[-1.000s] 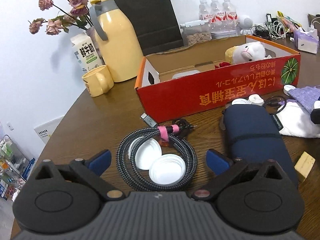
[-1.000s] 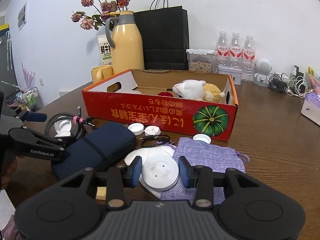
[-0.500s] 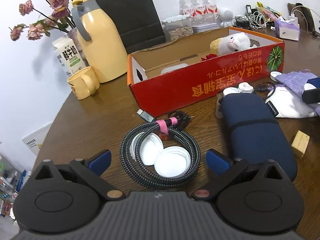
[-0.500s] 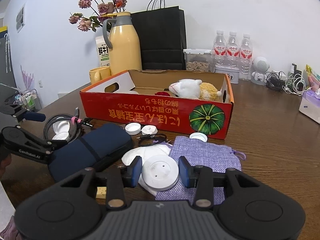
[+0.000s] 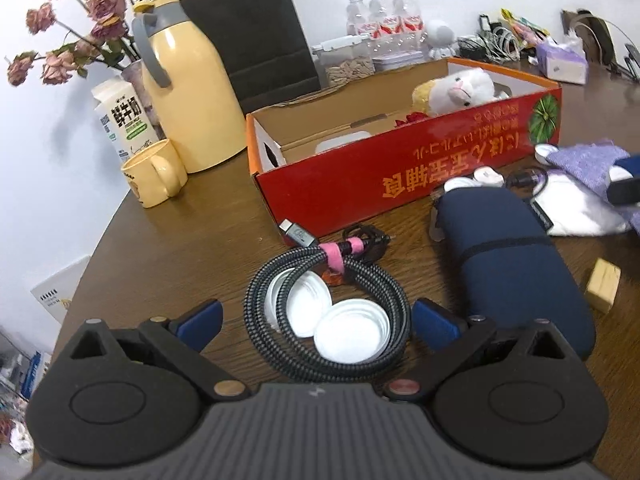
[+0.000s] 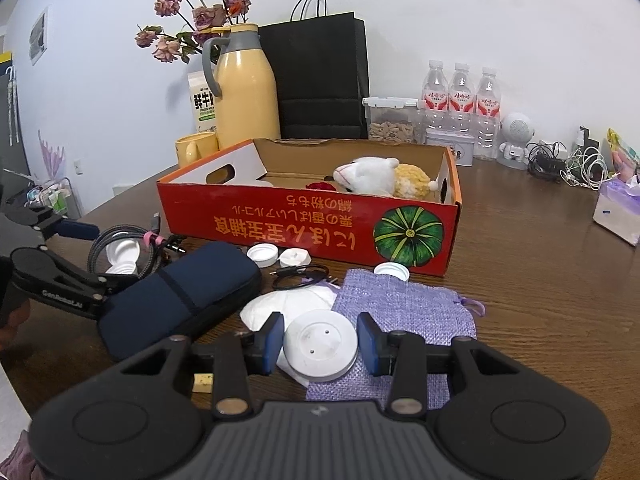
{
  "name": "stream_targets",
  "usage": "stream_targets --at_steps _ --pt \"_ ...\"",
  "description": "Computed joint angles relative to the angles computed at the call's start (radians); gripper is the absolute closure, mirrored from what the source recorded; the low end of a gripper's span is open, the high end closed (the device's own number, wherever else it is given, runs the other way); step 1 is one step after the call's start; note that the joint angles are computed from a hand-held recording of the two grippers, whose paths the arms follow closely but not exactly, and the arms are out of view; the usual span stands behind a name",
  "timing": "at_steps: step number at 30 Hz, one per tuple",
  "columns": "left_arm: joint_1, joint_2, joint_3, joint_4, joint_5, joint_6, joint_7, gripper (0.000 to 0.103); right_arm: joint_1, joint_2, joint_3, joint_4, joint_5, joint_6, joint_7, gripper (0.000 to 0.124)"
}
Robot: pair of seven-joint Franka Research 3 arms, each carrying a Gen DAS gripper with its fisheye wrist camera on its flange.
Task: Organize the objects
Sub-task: 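Pull the left tool back above the braided cable, then lower the left gripper onto the braided cable coil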
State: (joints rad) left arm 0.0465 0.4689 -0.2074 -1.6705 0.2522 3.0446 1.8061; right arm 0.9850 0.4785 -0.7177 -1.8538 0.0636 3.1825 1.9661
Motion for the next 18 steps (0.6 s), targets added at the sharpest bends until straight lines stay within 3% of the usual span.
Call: stream_targets --at_steps 6,8,14,18 --pt "0.095 -0.005 -0.113 -0.012 -0.053 -0.009 0.152 0.000 0.007 0.002 -0.007 0.000 -0.001 -0.004 0.002 0.085" --pt "0.097 -0.005 -0.118 -0.011 -0.059 -0.015 0.187 0.000 0.012 0.005 -0.014 0.001 -0.001 -0.007 0.008 0.085" --pt "0.029 0.030 -0.050 0.037 -0.040 -0.030 0.198 0.000 0.005 0.005 -0.005 0.006 -0.014 -0.011 0.013 0.085" --pt "0.042 0.048 -0.071 0.039 -0.046 0.009 0.209 0.000 0.011 0.005 -0.014 0.005 -0.023 -0.014 0.025 0.085"
